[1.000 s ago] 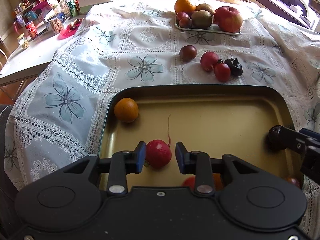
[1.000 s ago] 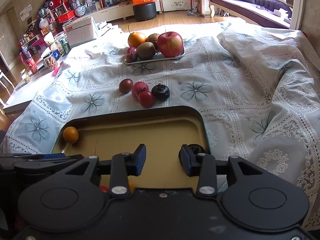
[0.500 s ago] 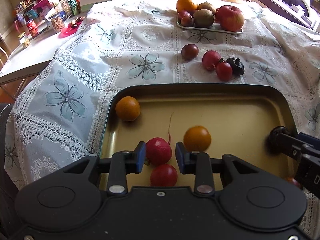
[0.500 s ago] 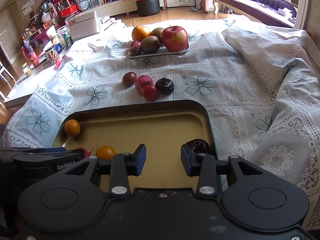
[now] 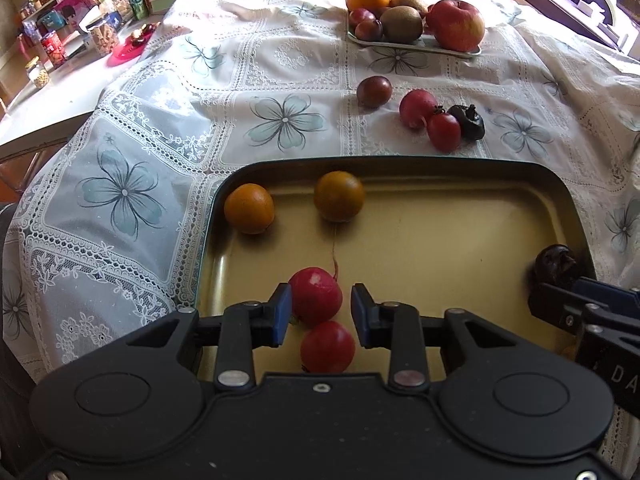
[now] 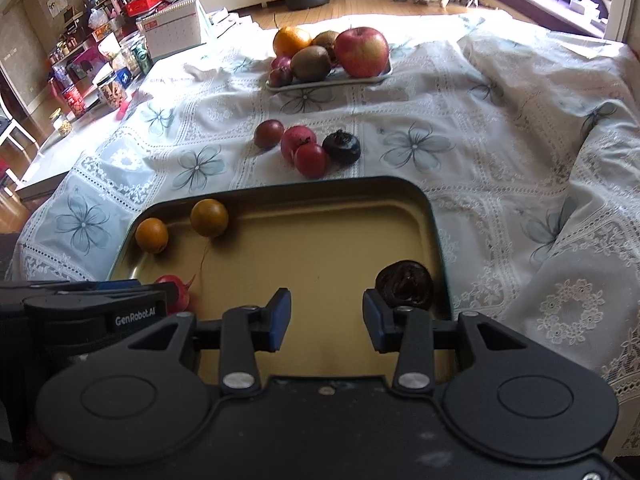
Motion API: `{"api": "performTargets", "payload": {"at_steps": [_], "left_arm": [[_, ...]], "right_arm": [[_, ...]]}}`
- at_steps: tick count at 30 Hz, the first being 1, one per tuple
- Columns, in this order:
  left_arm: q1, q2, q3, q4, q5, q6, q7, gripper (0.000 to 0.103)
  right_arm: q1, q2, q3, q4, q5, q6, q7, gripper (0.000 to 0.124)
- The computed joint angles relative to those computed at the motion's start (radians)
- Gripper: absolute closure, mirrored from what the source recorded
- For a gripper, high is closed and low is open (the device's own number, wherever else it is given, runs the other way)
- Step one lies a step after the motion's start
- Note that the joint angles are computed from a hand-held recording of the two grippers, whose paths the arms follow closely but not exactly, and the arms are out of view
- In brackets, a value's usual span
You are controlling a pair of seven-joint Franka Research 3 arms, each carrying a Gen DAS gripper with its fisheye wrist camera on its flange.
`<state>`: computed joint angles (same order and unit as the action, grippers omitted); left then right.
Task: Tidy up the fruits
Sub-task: 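Grasp the black plum with the right tool while the left tool grasps a dark red plum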
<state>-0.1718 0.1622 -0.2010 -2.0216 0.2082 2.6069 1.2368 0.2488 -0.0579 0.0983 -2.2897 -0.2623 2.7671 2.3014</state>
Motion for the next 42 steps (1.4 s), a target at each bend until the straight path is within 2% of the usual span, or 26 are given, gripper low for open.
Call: {"api": "performTargets", "payload": {"at_steps": [3,5,7,12,14,16,22,25,29,36,40,42], "left_arm": [[0.019,0.024,-0.016,0.041,-0.072,-0.057,0.087,0.061],[0.029,0.046,-0.023,0.085,-0.122,-0.123,0.142,0.061],[0.031,0.059,-0.022,0.120,-0.134,-0.170,0.177,0.061],[0.043,0.100,-0.025,0.230,-0.192,-0.288,0.259,0.061],[0.035,0.112,-0.017,0.259,-0.172,-0.291,0.259,0.061],[0.027,0.126,-0.010,0.291,-0.147,-0.279,0.242,0.061],[-0.007,0.217,0.017,0.416,-0.044,-0.215,0.152,0.061],[-0.020,0.300,0.027,0.527,-0.014,-0.237,0.108,0.061],[-0.043,0.414,0.044,0.669,0.028,-0.259,0.058,0.061],[-0.062,0.559,0.051,0.850,0.046,-0.288,0.046,0.061],[-0.063,0.621,0.036,0.933,0.025,-0.311,0.088,0.061],[-0.065,0.659,0.030,0.994,0.006,-0.347,0.109,0.061]], "right_arm": [[0.008,0.006,-0.008,0.011,0.079,-0.017,-0.068,0.079],[0.012,0.013,-0.013,0.026,0.138,-0.043,-0.118,0.070],[0.017,0.020,-0.018,0.043,0.206,-0.075,-0.181,0.070],[0.016,0.044,-0.039,0.108,0.466,-0.206,-0.405,0.069],[0.007,0.053,-0.046,0.138,0.543,-0.261,-0.465,0.069],[0.000,0.052,-0.049,0.153,0.528,-0.274,-0.455,0.069],[-0.017,0.073,-0.056,0.210,0.298,-0.211,-0.287,0.069],[-0.018,0.111,-0.070,0.259,0.155,-0.180,-0.170,0.069],[-0.012,0.191,-0.096,0.348,0.067,-0.172,-0.101,0.069],[0.020,0.371,-0.150,0.536,0.029,-0.171,-0.081,0.069],[0.019,0.465,-0.157,0.640,0.088,-0.208,-0.133,0.069],[0.014,0.506,-0.153,0.688,0.130,-0.236,-0.171,0.069]]}}
